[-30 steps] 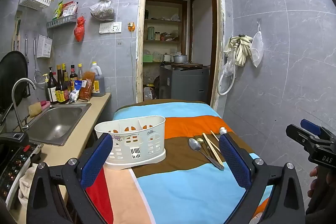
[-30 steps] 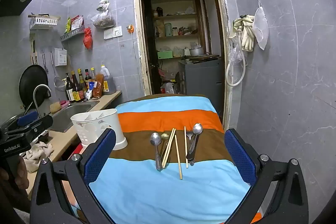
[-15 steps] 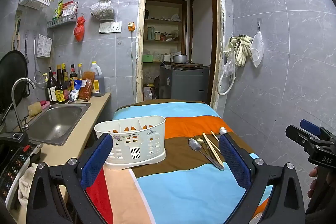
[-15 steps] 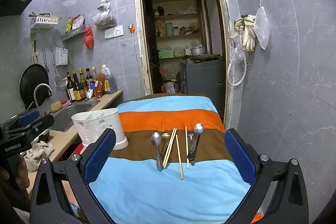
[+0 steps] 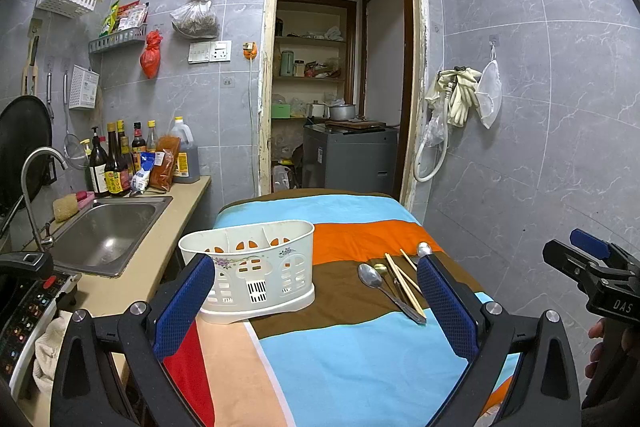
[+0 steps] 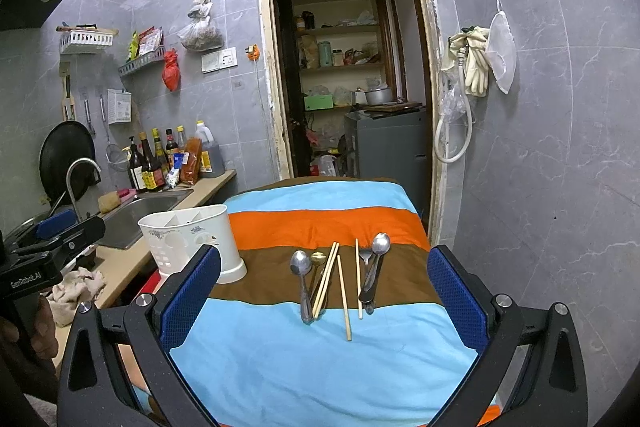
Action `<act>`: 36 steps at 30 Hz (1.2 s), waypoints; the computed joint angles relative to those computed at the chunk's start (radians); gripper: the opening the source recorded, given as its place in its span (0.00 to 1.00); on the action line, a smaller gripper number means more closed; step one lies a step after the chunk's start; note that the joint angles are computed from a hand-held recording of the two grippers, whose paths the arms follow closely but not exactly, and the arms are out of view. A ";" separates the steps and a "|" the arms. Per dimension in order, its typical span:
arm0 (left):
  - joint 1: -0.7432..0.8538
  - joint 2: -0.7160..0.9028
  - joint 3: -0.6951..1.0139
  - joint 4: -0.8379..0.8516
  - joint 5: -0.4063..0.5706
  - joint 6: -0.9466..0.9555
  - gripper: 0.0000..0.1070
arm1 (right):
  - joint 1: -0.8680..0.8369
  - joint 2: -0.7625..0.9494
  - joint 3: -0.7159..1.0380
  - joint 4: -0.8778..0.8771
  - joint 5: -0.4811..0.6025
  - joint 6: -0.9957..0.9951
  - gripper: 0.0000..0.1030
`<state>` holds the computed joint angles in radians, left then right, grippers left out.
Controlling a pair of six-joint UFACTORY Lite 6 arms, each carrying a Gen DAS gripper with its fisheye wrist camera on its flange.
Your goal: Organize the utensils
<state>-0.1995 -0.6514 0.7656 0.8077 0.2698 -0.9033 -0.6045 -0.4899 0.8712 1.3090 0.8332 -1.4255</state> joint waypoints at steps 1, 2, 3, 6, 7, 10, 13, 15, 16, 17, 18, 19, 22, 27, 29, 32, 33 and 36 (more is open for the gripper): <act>0.000 0.000 0.000 0.000 -0.001 0.000 0.95 | -0.005 0.001 -0.001 0.002 0.004 -0.004 0.98; 0.000 0.000 0.000 0.000 -0.001 0.000 0.95 | -0.006 -0.002 -0.004 0.002 0.005 -0.005 0.98; 0.001 0.001 0.000 -0.003 -0.001 0.002 0.95 | -0.003 0.003 0.003 -0.001 0.002 0.000 0.98; 0.001 0.001 0.000 -0.003 -0.001 0.002 0.95 | -0.005 0.004 0.004 -0.002 0.003 0.000 0.98; 0.001 0.001 0.000 -0.003 -0.001 0.002 0.95 | -0.005 0.013 0.012 0.000 0.004 -0.003 0.98; 0.000 0.001 0.000 -0.002 0.000 0.001 0.95 | -0.007 0.009 0.006 0.001 0.006 -0.006 0.98; 0.000 0.000 0.000 -0.002 -0.001 0.002 0.95 | -0.008 0.007 0.006 0.000 0.007 -0.003 0.98; 0.000 0.000 0.000 -0.002 -0.001 0.002 0.95 | -0.005 0.006 0.005 0.000 0.004 -0.003 0.98; 0.000 0.000 0.000 -0.002 -0.001 0.002 0.95 | -0.005 0.008 0.007 -0.001 0.003 -0.003 0.98; 0.000 0.000 0.000 -0.002 -0.001 0.002 0.95 | -0.005 0.012 0.010 -0.001 0.005 -0.003 0.98; 0.000 0.001 0.001 -0.005 0.000 0.004 0.95 | -0.006 0.009 0.007 -0.001 0.006 -0.004 0.98; 0.000 0.001 0.001 -0.005 0.000 0.004 0.95 | -0.008 0.014 0.013 -0.003 0.008 -0.003 0.98; 0.000 0.001 0.001 -0.006 0.000 0.004 0.95 | -0.015 0.012 0.009 0.002 0.014 -0.010 0.98; 0.001 0.001 0.000 -0.004 0.000 0.002 0.95 | 0.014 0.013 0.009 -0.003 -0.014 0.002 0.98; 0.000 0.001 0.001 -0.005 0.001 0.002 0.95 | 0.016 0.010 0.006 -0.003 -0.015 0.003 0.98; 0.000 0.001 0.001 -0.006 0.001 0.004 0.95 | 0.017 0.009 0.006 -0.006 -0.016 0.007 0.98; 0.000 0.001 0.001 -0.006 0.001 0.004 0.95 | 0.018 0.010 0.007 -0.007 -0.017 0.008 0.98; 0.000 0.001 0.001 -0.007 0.001 0.005 0.95 | 0.017 0.009 0.007 -0.006 -0.017 0.008 0.98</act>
